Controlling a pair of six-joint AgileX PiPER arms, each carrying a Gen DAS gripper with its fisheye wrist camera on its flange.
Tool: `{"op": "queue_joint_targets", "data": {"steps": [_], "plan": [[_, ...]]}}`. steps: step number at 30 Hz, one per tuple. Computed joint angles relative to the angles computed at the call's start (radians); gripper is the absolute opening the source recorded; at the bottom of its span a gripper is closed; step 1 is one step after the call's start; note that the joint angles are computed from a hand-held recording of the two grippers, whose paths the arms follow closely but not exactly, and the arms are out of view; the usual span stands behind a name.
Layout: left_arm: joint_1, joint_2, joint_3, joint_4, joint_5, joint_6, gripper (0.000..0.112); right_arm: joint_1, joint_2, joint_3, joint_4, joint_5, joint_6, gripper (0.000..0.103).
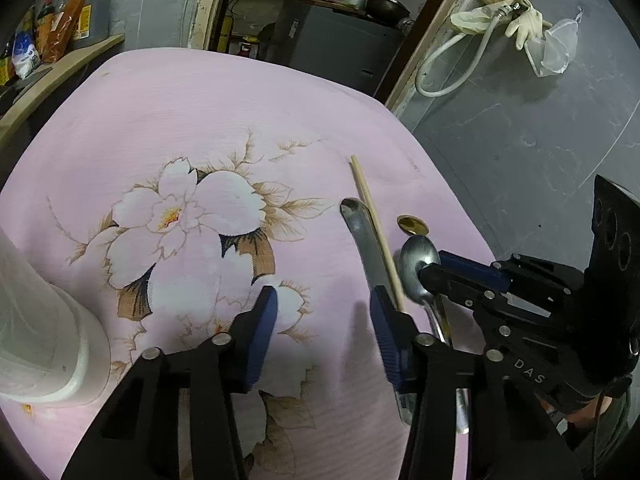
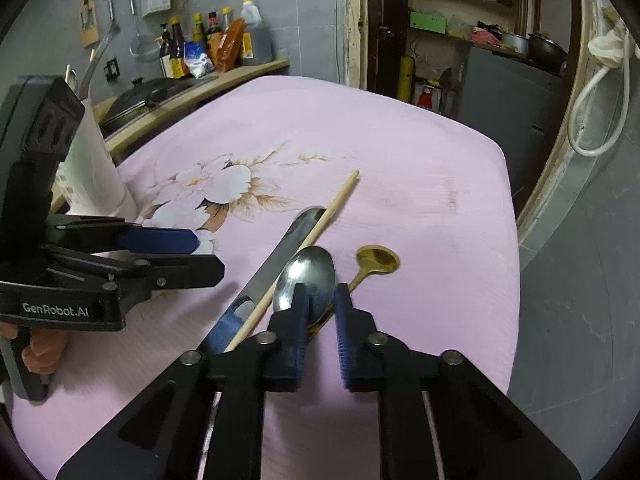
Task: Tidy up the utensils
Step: 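Lower the right tool onto the silver spoon and close on it, then close the left tool on the last wooden chopstick while the right tool holds the spoon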
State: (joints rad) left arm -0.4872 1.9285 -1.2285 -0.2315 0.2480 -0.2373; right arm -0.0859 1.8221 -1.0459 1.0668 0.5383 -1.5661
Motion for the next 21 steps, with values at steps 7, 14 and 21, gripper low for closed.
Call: {"op": "queue_joint_targets", "data": {"steps": [7,14,21], "plan": [[-0.011,0.054,-0.095,0.022,0.027,0.024,0.033,-0.036,-0.031,0.05,0.114,-0.009,-0.127,0.004],[-0.044,0.165,-0.287,0.239,0.102,-0.121,0.033,-0.126,-0.029,0.066,0.176,0.013,-0.198,0.004],[-0.028,0.353,-0.602,0.233,0.293,-0.098,0.033,-0.157,-0.013,0.053,0.216,0.011,-0.237,0.004]]}}
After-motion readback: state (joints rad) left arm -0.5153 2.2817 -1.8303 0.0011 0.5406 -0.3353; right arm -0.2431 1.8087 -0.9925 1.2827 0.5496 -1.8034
